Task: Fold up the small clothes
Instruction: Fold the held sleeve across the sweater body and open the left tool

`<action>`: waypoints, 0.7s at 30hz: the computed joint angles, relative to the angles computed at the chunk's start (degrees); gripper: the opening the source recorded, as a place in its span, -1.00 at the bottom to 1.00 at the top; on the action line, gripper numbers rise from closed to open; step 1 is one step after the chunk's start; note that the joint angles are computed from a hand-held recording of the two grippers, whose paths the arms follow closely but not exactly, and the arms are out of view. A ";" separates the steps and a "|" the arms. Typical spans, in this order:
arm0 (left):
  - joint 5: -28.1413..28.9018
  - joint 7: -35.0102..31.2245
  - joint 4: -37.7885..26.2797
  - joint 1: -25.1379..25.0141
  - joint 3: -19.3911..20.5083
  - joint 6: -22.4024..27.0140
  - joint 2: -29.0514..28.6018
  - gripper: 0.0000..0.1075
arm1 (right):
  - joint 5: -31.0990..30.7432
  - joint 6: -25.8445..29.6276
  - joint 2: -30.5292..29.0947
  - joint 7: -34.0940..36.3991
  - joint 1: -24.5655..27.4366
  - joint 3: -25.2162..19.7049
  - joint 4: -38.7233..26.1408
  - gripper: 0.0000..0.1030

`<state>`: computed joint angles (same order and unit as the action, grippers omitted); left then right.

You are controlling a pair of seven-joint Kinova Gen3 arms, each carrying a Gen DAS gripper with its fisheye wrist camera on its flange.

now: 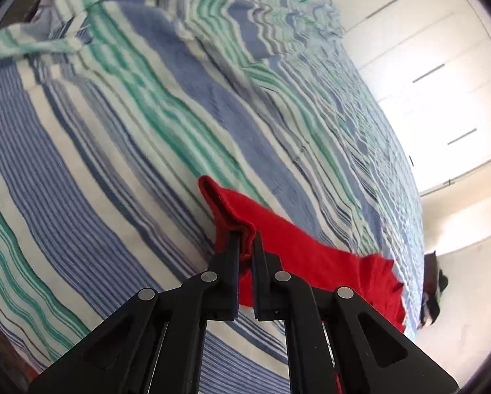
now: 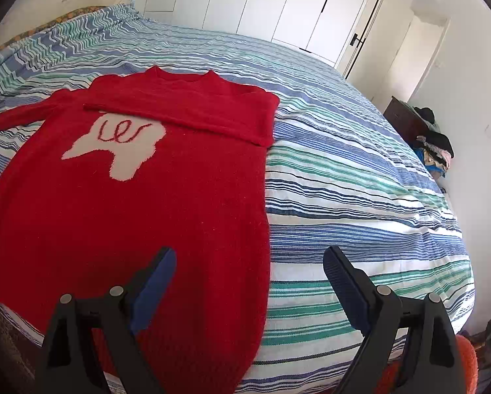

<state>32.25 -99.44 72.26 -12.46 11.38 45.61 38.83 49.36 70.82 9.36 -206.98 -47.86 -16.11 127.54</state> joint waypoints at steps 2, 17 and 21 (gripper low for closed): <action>-2.44 -0.76 -3.06 3.88 0.43 1.95 -1.59 -0.93 | 0.36 -0.50 -0.86 -1.31 0.23 0.12 0.81 0.75; -15.81 1.13 -32.70 40.83 0.72 15.82 8.54 -0.93 | 0.53 -2.86 -9.67 -11.80 3.43 -2.91 8.18 0.75; -24.31 7.77 -34.25 50.54 -5.50 21.28 11.93 -0.22 | 0.47 -4.55 -11.76 -13.91 5.32 -3.64 10.04 0.75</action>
<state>7.94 -91.67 38.01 38.08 5.88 66.89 50.76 49.83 66.27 -2.40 -220.89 -42.54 -19.75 137.58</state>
